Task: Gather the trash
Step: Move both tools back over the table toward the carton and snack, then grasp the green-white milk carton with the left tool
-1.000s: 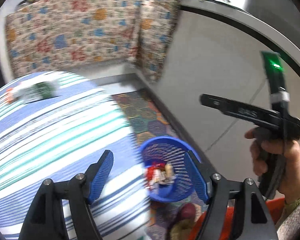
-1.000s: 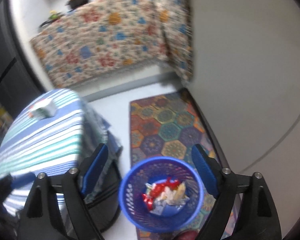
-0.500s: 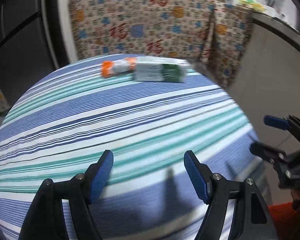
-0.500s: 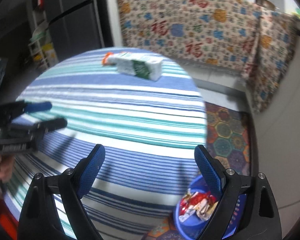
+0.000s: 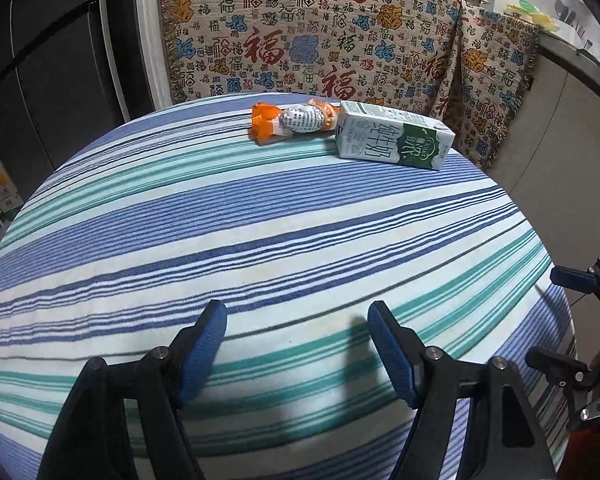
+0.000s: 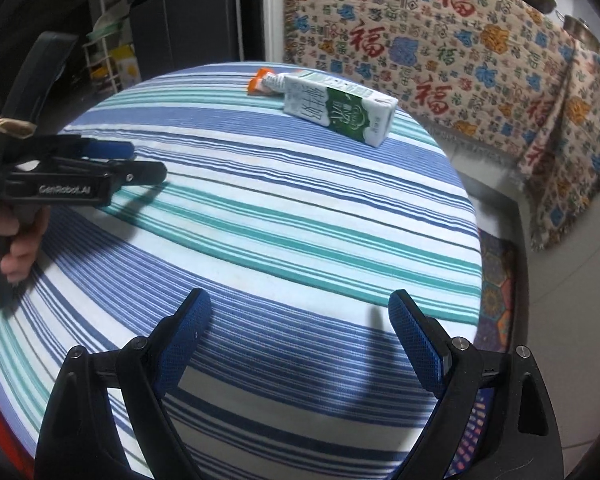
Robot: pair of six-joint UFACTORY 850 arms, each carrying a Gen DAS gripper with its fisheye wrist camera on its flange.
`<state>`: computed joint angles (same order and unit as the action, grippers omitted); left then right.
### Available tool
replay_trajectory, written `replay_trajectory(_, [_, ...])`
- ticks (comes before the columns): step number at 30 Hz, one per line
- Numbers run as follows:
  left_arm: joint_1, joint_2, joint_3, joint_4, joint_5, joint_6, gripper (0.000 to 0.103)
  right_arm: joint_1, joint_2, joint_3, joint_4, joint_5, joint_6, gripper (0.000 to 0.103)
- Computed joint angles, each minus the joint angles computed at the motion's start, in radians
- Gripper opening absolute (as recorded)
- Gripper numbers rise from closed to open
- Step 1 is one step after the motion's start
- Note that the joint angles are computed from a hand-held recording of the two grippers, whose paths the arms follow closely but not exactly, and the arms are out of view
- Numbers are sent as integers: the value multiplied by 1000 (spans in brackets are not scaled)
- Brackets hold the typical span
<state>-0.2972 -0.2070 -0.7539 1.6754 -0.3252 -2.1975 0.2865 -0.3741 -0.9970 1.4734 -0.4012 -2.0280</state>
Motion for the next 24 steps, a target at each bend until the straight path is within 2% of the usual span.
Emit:
replay_trajectory(7, [29,-2,15,82,6,-40,75,2,-27,-20,11,9,-63,91])
replay_trajectory(10, [22,-9,7,37,-1,38,79,-8,-67,-77,-30,-10,-16,91])
replay_trajectory(15, [22,-10,8,35,1,38,81,-6,-161,-237,-81,-19,63,93])
replay_trajectory(17, [23,-10,8,36,2,37,81,9,-218,-337,-171,-28,152,93])
replay_trajectory(20, [22,-8,10,38,3,32,81,29,-300,-489,-357,-87,320,94])
replay_trajectory(24, [23,-6,11,42,6,28,81,59,-371,-624,-469,-91,382,94])
